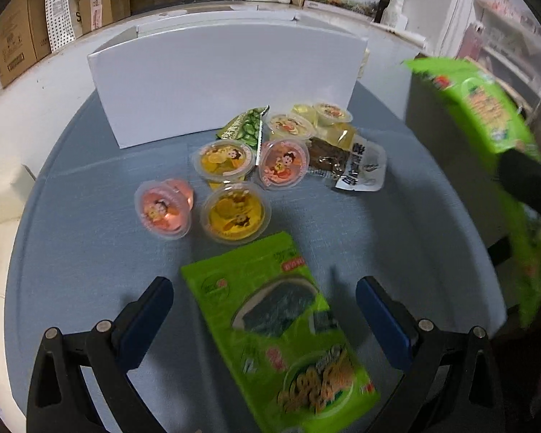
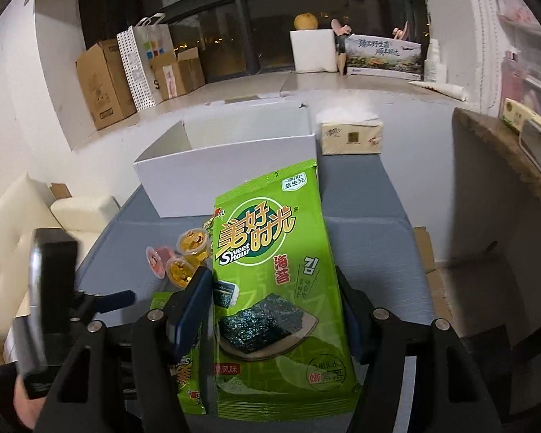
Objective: Organize snacks
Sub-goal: 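Grasp a green seaweed pack with the right tool while the left tool grasps another, then carry both seaweed packs into the white box and open both tools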
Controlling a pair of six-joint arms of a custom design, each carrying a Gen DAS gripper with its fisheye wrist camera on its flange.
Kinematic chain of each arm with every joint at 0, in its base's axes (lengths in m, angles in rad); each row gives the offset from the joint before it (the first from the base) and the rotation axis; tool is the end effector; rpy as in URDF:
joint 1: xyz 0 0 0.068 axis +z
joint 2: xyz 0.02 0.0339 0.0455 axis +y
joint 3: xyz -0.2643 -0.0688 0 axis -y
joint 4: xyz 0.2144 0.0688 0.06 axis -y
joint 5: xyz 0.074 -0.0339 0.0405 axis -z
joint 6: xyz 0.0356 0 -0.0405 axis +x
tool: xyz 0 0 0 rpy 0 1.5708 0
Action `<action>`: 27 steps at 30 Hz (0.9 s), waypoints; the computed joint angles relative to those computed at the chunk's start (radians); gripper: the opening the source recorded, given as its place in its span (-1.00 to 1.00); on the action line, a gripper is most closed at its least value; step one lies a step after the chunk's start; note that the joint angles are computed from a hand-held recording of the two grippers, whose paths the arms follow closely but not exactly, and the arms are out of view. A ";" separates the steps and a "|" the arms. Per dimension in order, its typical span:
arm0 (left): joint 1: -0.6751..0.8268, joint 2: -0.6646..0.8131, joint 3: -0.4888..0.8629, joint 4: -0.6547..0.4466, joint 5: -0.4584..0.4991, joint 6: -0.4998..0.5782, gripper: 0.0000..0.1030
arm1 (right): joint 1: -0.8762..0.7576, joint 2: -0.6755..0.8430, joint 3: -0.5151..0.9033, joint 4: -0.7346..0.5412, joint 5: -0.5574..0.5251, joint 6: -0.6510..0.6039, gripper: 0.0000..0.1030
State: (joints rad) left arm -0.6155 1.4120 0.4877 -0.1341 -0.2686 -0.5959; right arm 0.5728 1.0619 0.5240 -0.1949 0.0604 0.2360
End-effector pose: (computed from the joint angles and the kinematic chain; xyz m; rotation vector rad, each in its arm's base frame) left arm 0.1756 -0.1126 0.1451 -0.0658 2.5709 -0.0978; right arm 0.1587 0.0998 0.2127 -0.3591 2.2988 0.3431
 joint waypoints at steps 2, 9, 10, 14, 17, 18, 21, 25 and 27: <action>-0.014 0.031 0.007 0.009 -0.017 -0.016 1.00 | -0.008 0.001 -0.004 0.005 -0.008 0.000 0.34; -0.017 0.047 -0.020 0.038 -0.004 -0.010 0.56 | -0.022 -0.002 -0.006 0.005 -0.029 -0.011 0.34; -0.020 0.031 -0.026 0.038 -0.005 -0.004 0.55 | -0.021 -0.001 -0.004 0.005 -0.030 -0.011 0.34; -0.012 -0.084 -0.062 0.009 -0.009 0.002 0.55 | -0.031 -0.004 -0.005 0.006 -0.047 -0.023 0.34; -0.010 -0.232 -0.072 -0.079 -0.046 0.003 0.55 | -0.043 -0.005 -0.003 0.011 -0.064 -0.033 0.34; -0.004 -0.280 -0.070 -0.109 -0.055 0.009 0.55 | -0.046 -0.003 0.000 0.012 -0.070 -0.036 0.34; 0.067 -0.444 -0.036 -0.217 -0.047 0.064 0.55 | -0.057 0.023 0.036 0.020 -0.098 -0.047 0.34; 0.341 -0.442 0.122 -0.228 0.137 0.260 0.55 | -0.074 0.148 0.172 0.062 -0.132 -0.073 0.34; 0.441 -0.383 0.201 -0.195 0.223 0.328 0.55 | -0.089 0.271 0.307 0.067 -0.135 -0.083 0.34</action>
State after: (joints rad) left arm -0.1745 1.0286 0.6883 -0.3291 -0.0460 -0.2677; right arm 0.4838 1.3325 0.8308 -0.1274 -0.0742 0.1527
